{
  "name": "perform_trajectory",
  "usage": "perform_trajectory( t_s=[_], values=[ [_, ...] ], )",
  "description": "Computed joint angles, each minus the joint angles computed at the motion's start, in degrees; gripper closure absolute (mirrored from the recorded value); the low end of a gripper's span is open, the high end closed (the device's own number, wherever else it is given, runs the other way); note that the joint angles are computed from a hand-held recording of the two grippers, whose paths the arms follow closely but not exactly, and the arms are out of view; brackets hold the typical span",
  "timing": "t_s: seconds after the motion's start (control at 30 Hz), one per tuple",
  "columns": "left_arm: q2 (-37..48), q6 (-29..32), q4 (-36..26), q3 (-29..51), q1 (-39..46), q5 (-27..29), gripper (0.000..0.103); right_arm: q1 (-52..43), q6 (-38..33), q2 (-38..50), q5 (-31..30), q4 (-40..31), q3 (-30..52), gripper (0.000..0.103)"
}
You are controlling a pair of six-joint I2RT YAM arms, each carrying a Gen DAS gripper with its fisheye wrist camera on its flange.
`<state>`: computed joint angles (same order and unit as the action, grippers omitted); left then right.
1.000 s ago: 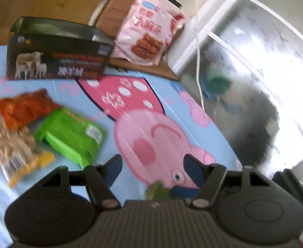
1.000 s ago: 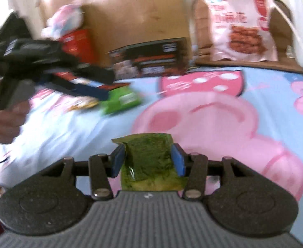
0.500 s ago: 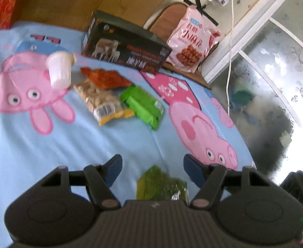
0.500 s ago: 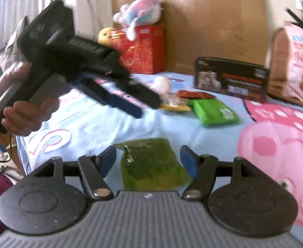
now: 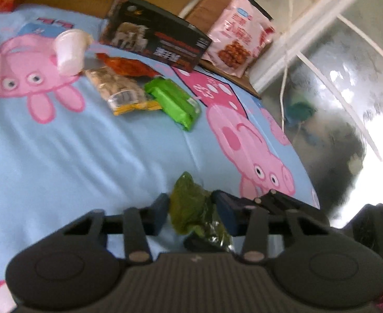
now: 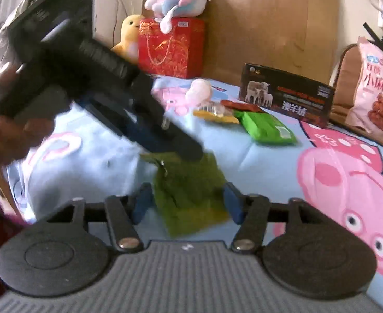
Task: Organize snacks
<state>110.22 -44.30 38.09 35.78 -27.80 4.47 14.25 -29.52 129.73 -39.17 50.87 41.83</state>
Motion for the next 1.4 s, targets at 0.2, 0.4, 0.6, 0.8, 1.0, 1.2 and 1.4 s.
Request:
perform_trajectory(
  t_s=[0.2,0.4,0.6,0.8,1.0,1.2,1.4],
  values=[
    [1.53,-1.45,4.44,0.08,3.73,3.69,0.078,0.34,1.72,-0.14,-0.81,-1.73,3.26,0.066],
    [-1.64,1.81,2.20,3.74,7.97,7.69,0.082,1.65,5.06,-1.26,1.85,3.72,4.42,0.078],
    [-2.74,7.00,-4.25,13.15,12.56,8.80,0.082,5.41,2.37,0.98,9.31,10.69,10.82,0.084],
    [1.97,12.11,-9.78,28.19,17.69,9.85,0.083,8.39,-3.84,7.09,16.23,11.00,26.71,0.084],
    [13.52,11.10,-15.43,45.24,21.27,9.43,0.083,10.13,-6.30,18.09,20.93,-1.02,50.63,0.085],
    [20.77,14.24,-21.76,55.67,21.38,3.31,0.079,11.53,-7.10,28.25,24.06,-14.88,70.83,0.080],
    [9.95,13.24,-13.88,37.57,25.05,5.72,0.075,8.62,7.52,19.17,14.09,-18.25,60.64,0.071]
  ],
)
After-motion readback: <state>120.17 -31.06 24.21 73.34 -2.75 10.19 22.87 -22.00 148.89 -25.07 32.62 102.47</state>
